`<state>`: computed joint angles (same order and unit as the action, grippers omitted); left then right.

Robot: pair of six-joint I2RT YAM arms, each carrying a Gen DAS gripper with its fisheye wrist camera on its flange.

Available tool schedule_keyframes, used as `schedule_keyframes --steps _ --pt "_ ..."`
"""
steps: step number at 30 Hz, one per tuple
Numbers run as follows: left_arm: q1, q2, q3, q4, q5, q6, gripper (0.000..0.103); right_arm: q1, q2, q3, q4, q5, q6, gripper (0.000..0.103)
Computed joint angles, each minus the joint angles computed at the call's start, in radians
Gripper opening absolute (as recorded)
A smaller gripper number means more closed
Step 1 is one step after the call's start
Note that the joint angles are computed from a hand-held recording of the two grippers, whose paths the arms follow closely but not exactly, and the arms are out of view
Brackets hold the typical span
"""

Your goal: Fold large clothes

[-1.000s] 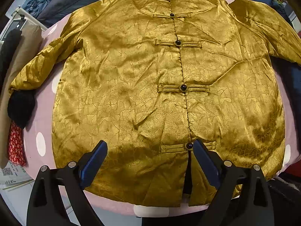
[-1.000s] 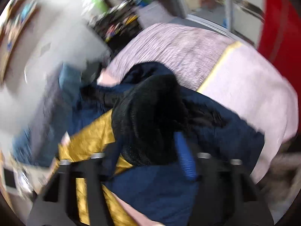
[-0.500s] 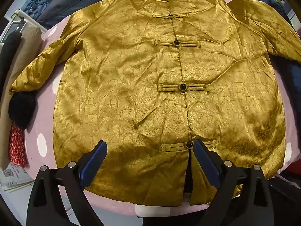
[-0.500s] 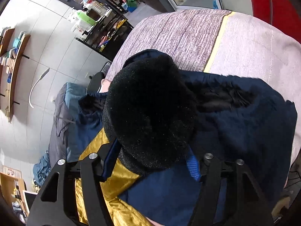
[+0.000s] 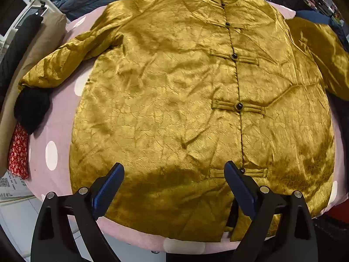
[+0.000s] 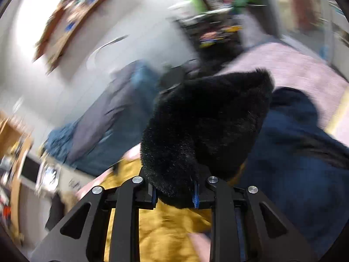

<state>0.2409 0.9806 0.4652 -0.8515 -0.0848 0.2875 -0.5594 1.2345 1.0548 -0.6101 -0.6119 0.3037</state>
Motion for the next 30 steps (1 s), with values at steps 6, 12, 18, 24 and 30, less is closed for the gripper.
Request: schedule_keyframes --steps 6,12,18,24,30 --pt "0.184 -0.013 0.033 0.020 0.032 0.123 0.091 0.560 0.163 0.181 0.105 0.173 0.132 0.023" --pt "0.488 0.039 0.078 0.044 0.102 0.288 0.091 0.957 0.443 0.504 0.115 0.317 0.134 0.023" --pt "0.726 0.172 0.113 0.111 0.129 0.434 0.091 1.201 0.841 0.971 -0.118 0.617 -0.043 0.023" --pt "0.825 0.296 0.151 0.181 0.132 0.517 0.091 1.260 1.070 1.154 -0.241 0.625 -0.045 0.040" --pt "0.813 0.415 0.254 0.191 0.154 0.482 0.091 1.278 1.042 1.007 -0.173 0.538 -0.071 0.059"
